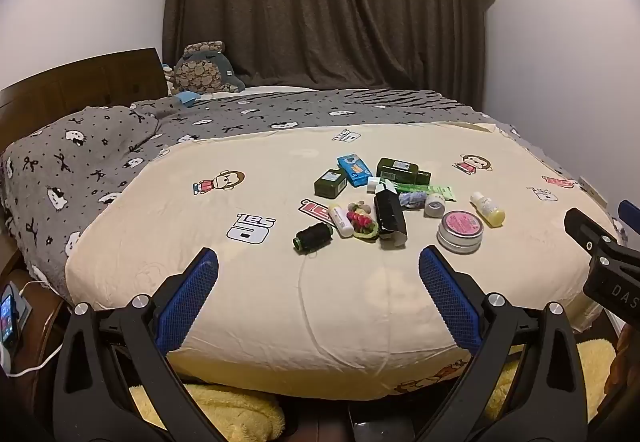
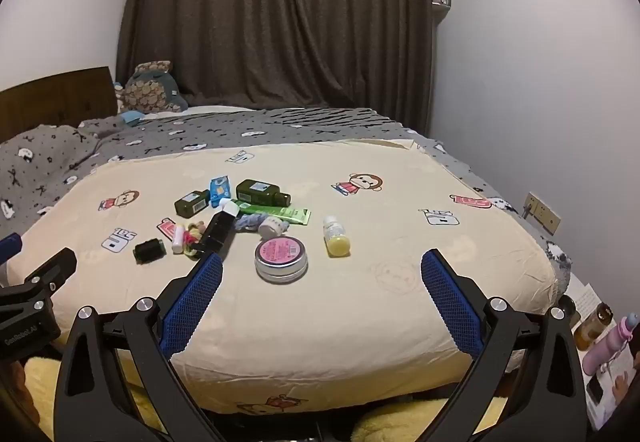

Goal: Collect trash

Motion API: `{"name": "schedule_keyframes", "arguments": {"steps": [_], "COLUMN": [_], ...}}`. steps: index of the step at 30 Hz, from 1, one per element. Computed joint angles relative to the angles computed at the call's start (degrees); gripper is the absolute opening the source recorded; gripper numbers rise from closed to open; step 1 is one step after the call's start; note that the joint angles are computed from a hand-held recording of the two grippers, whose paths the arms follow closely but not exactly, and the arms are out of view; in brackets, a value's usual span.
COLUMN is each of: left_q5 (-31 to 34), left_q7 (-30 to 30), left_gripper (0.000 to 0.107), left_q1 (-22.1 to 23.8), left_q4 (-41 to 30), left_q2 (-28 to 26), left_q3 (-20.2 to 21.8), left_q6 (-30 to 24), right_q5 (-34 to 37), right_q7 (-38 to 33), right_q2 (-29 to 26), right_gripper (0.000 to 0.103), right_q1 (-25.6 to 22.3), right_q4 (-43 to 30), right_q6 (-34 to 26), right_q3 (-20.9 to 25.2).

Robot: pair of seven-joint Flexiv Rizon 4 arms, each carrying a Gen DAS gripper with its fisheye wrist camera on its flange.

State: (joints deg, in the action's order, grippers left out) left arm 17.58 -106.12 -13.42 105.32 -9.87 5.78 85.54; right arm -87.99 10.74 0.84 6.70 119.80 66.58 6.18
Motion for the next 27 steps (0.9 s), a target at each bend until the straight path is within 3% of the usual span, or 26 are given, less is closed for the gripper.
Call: {"name": "schedule_keyframes", "arguments": {"steps": [9,16,18,27], "left_q5": [0.33,-2.62,2.48,4.69], "left_q7": [-0.1,3.74,-1.35,-3.15], "left_gripper": [0.095,0.095,0.095,0.095], "left_q1": [0.62,1.48,-1.41,-0.6], "left_q4": [0.82,2.04,-0.85,-1.36], "left_q2": [0.61,0.64,-0.08,0.28], "left_q3": [-0.31,-0.46,1.94,1.03], "left_q6": [0.76,2.12,-0.09,-0.4], "right_q5": [-1.28,-1.02,-0.66,-0.77], "right_q7": [1.0,1.13,0.45,0.66], "right_q2": [-0.3,-0.67,-0.01,0.11], "right_gripper": [0.1,0.1,0.1,0.1], "right_q1": [-0.2,0.38,-0.06,-0.22], "right_q4": [0.06,-0.39,-0.05,-0.12], "right_q6": [0.69,-0.07,0.94,1.33], "right_q3": [-0.3,0.26,-0.11,-0.09]}}
